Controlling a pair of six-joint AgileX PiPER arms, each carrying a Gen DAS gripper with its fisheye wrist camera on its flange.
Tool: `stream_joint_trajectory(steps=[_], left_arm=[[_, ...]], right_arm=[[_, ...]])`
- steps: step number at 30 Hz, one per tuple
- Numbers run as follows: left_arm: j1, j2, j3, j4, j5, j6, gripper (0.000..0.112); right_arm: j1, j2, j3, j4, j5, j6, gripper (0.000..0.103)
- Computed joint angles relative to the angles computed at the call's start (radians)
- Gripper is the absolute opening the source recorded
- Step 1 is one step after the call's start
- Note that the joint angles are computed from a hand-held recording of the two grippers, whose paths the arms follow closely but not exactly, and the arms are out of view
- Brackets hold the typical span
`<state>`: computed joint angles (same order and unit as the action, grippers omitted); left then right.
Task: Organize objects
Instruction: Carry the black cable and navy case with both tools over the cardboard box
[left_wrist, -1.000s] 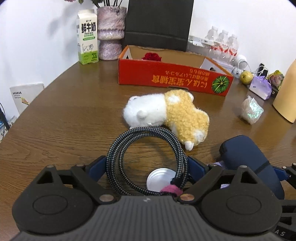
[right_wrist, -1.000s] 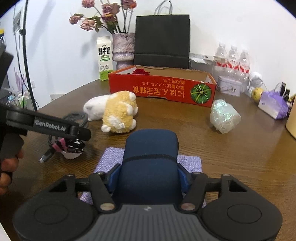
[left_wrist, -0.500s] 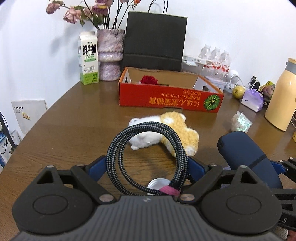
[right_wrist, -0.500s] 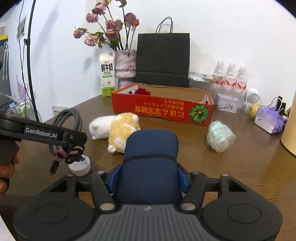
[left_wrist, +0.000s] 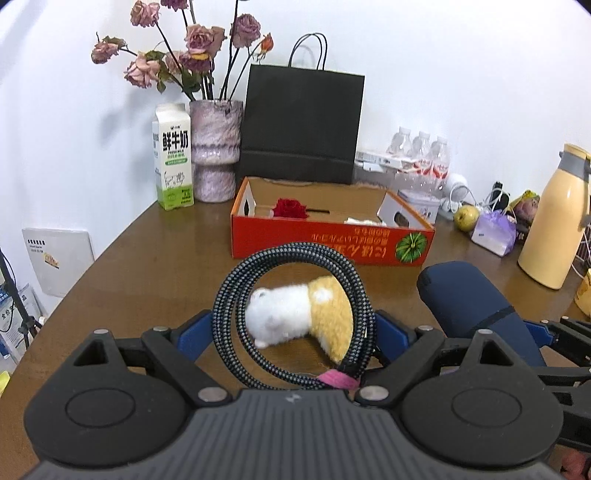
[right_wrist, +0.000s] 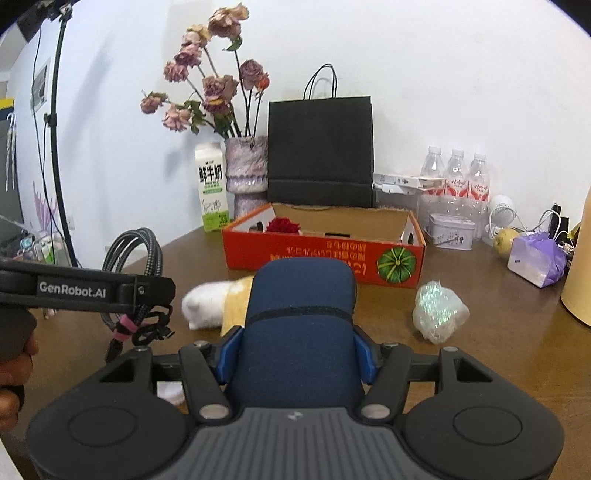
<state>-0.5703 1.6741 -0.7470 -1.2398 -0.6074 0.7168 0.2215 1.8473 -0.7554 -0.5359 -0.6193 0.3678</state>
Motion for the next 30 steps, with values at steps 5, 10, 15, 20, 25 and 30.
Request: stream_joint_trajectory(steps=[5,10,15,20,25,30], left_arm=[[0.022,0.009,-0.052,-0.005,0.010,0.027,0.092],[0.052,0.029,-0.123,-0.020,0.034,0.071,0.092],[0.089,0.067,-0.191,-0.012,0.065,0.086,0.092],[0.128,0.112,-0.253,0.022,0.098,0.069,0.092],[0.171,0.162,-0.331,0.038,0.132,0.058,0.092],[0.209,0.213,-0.422,0.018,0.152,0.074,0.092]], right_arm=[[0.007,0.021,-0.065,0.006,0.015,0.030,0.060],[0.012,0.057,-0.146,-0.018,0.040,0.076,0.060],[0.029,0.100,-0.235,-0.025,0.071,0.108,0.060],[0.047,0.153,-0.337,-0.027,0.114,0.138,0.060],[0.062,0.213,-0.447,-0.040,0.154,0.176,0.060],[0.073,0.278,-0.577,-0.072,0.203,0.227,0.060]])
